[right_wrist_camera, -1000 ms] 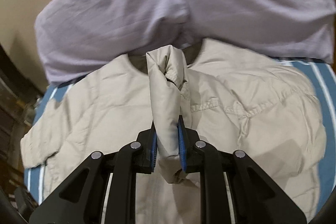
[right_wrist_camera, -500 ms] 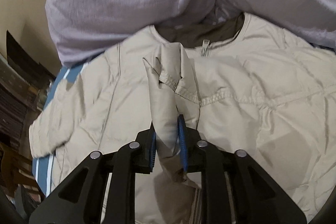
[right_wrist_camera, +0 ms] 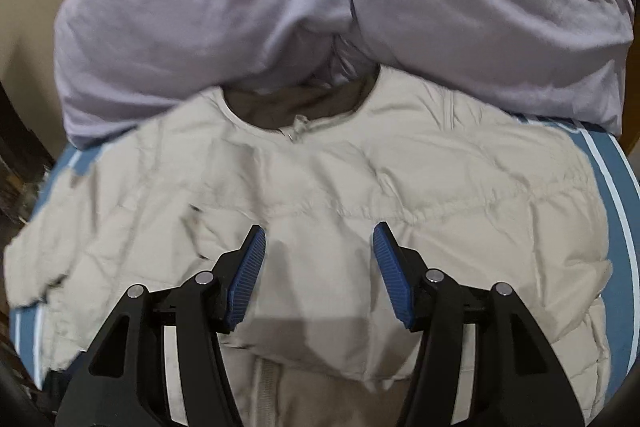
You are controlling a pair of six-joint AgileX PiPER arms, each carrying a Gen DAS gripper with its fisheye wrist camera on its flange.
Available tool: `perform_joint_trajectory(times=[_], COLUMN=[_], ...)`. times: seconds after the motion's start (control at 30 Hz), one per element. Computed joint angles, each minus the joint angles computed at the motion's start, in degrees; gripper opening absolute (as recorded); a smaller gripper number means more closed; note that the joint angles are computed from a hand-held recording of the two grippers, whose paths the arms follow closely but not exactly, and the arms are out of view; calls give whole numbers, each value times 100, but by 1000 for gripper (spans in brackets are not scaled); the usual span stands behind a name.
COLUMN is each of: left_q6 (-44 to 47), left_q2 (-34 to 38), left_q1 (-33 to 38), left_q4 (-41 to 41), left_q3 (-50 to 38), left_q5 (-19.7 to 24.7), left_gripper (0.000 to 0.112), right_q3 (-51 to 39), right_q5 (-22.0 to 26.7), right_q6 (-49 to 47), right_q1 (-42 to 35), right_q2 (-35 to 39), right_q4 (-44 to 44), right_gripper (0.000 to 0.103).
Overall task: Fold large clothes
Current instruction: 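Carry the sleeve across the jacket body and open the right gripper, then move the left gripper to the other jacket sleeve, then grasp the other sleeve cuff with the left gripper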
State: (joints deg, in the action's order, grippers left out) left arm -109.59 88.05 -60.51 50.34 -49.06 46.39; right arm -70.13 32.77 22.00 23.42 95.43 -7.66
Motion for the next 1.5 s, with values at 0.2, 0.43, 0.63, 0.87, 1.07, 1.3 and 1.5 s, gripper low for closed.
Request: perform_joint_trajectory(times=[0.2,0.43,0.63,0.87,1.07,1.3,1.5], left_q6=[22,-39,-9,212,133,321,1232], left_q2=[12,9,27,18,-697,-2041,-3200], left_q1=[21,14,-17,-25,-239,-235,1120], left_q4=[-5,38,25,-128,-208,-318,-676], left_q3=[-5,18,7,-55,230,725,1410], left_q5=[-13,-37,30,99,530,2076,2244], left_gripper=[101,101,101,101,101,101,101], right_q3=[58,182,188,179,315,447,501], right_q5=[-111,-158,-162,-295,-542,-753,-831], right_q6=[789,2135,2093,1752,1428,1232,1012], right_q1=[342,756,722,580,429,347,282], right_q2=[353,582,561,569,494,411,344], right_q4=[-1007,-2616,-2569,-2131,-1725,-1449,-1173], right_gripper=[72,76,80,83,83,84,85])
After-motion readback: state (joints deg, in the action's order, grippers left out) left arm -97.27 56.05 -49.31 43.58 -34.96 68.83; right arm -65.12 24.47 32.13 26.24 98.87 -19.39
